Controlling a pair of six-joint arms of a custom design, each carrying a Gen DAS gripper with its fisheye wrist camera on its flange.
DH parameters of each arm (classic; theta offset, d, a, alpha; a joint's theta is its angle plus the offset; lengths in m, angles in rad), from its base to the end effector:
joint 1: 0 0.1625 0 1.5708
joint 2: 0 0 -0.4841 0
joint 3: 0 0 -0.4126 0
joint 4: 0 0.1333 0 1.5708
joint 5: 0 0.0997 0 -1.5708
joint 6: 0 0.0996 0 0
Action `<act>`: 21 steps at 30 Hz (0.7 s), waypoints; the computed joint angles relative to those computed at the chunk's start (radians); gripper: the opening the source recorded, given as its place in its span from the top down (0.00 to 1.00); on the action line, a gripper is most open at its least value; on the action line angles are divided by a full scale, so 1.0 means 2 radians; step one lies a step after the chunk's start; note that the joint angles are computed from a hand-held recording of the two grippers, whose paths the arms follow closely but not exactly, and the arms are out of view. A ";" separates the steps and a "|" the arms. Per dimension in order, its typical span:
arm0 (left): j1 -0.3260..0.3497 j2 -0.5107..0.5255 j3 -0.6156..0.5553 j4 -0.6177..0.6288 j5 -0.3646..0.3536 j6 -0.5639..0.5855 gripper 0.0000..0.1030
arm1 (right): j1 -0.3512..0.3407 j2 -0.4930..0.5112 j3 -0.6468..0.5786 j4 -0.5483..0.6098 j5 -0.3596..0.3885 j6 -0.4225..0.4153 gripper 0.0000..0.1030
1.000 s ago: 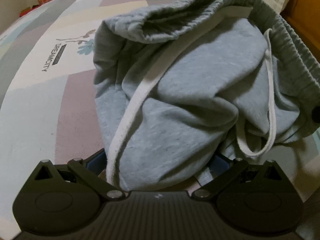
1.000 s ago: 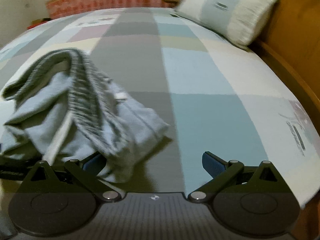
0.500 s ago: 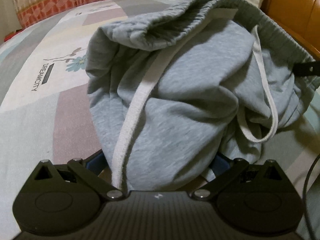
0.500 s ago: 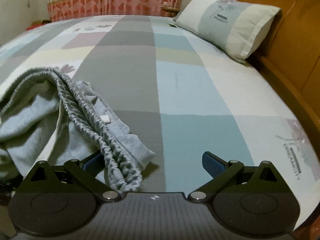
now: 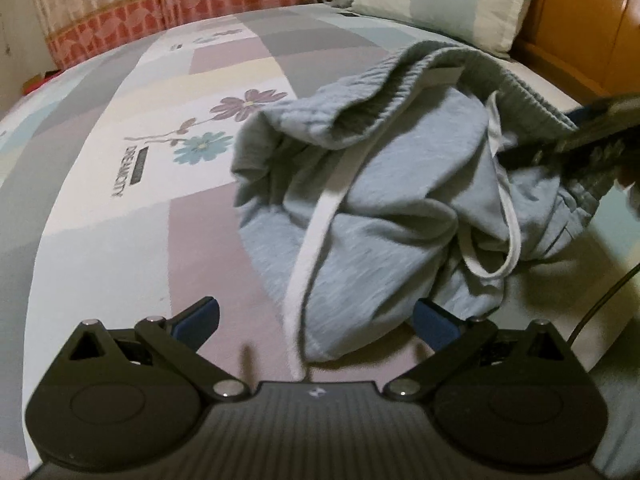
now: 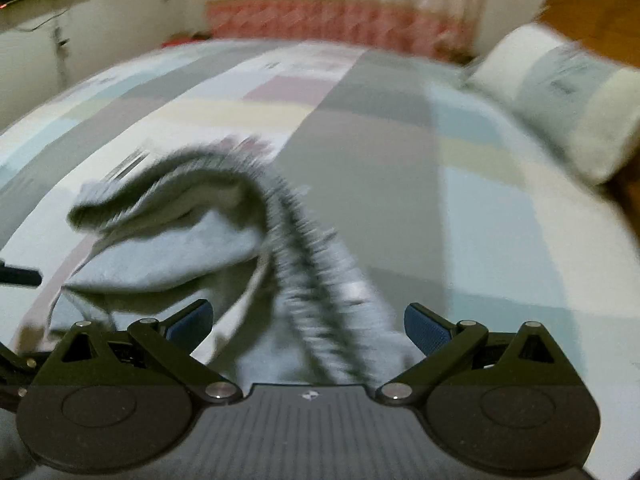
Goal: Fold clothes
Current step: 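Grasp the elastic waistband with the right gripper and lift it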
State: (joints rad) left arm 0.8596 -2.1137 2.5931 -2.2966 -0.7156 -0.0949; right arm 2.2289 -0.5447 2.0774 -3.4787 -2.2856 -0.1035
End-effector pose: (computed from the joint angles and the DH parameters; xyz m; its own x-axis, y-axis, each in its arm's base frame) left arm 0.0087 -0.3093 0.3476 -0.6744 0.2179 -0.7055 0.5717 0.7588 -0.3122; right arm 0.3903 -0.3936 -0.0324 -0.6816 -0.3465 0.6445 -0.6429 0.7041 -0.3015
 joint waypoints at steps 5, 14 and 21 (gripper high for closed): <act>0.032 0.023 0.000 -0.051 -0.007 0.033 0.01 | -0.039 -0.003 0.014 0.016 0.061 -0.006 0.00; 0.010 -0.006 0.007 -0.036 -0.009 0.028 0.01 | -0.006 -0.022 0.026 0.024 0.003 -0.016 0.26; -0.003 -0.019 0.008 -0.037 -0.019 0.038 0.01 | 0.006 -0.026 0.000 0.027 0.003 -0.048 0.48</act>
